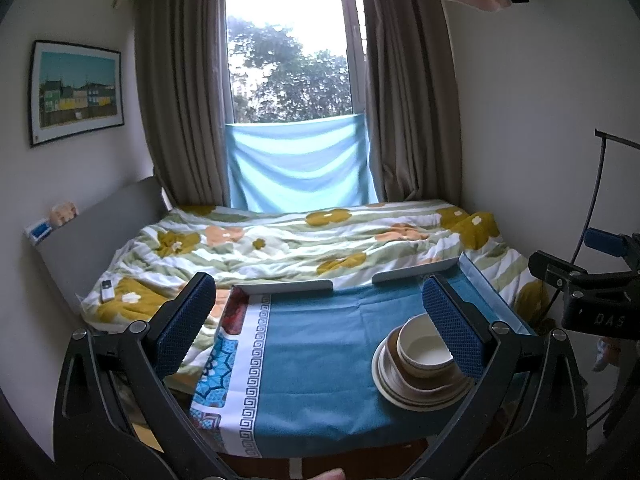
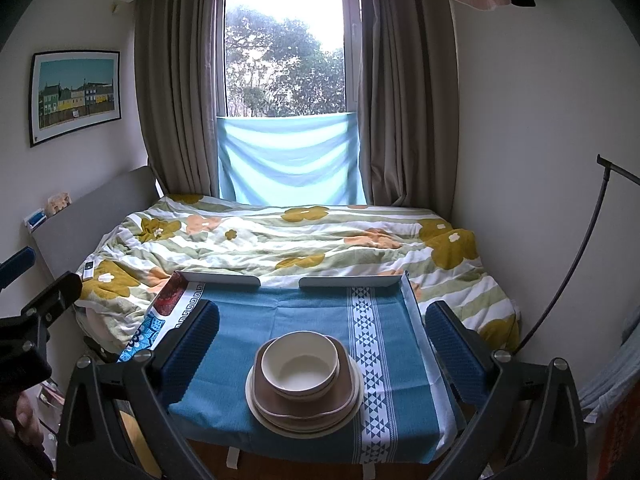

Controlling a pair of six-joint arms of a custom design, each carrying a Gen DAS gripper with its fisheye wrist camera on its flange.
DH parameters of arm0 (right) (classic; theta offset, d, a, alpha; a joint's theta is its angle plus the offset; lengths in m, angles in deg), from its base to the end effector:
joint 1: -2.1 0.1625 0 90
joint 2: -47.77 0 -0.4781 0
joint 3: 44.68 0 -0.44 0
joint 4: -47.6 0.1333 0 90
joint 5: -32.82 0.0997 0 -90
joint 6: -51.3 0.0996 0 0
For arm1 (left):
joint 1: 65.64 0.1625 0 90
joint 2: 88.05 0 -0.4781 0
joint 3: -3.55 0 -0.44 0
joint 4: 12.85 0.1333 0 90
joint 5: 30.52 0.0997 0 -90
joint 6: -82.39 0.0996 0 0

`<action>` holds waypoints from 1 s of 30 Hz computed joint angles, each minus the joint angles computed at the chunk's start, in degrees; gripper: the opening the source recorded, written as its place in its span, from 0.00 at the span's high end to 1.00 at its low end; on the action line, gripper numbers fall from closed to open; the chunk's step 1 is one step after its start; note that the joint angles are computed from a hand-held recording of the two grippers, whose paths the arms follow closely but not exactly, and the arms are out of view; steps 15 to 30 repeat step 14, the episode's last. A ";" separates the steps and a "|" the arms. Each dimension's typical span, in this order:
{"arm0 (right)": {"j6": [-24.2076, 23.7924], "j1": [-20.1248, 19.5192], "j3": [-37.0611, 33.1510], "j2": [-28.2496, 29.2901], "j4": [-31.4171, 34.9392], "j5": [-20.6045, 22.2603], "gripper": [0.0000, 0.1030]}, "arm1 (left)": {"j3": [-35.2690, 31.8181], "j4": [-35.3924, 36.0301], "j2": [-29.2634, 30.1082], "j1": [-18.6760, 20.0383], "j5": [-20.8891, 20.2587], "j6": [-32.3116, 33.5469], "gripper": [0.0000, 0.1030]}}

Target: Organize plates and bowls

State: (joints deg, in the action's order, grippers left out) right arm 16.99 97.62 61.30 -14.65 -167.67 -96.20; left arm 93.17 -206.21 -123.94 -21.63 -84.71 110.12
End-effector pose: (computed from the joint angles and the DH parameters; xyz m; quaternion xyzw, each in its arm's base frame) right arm 0.1310 -0.6214 0.3706 0.0374 -0.7447 0.5344 0.3980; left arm -0.4234 -0.6754 0.1117 0.4149 0.7685 -0.4386 0.2121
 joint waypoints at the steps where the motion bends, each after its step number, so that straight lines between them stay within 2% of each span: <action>1: -0.01 -0.06 -0.10 0.00 0.08 0.05 0.01 | 0.04 -0.16 0.04 -0.04 0.02 -0.03 0.00; 30: -0.10 -0.11 -0.03 -0.23 0.80 0.47 0.01 | -0.32 -2.03 1.31 -0.82 1.41 0.16 0.00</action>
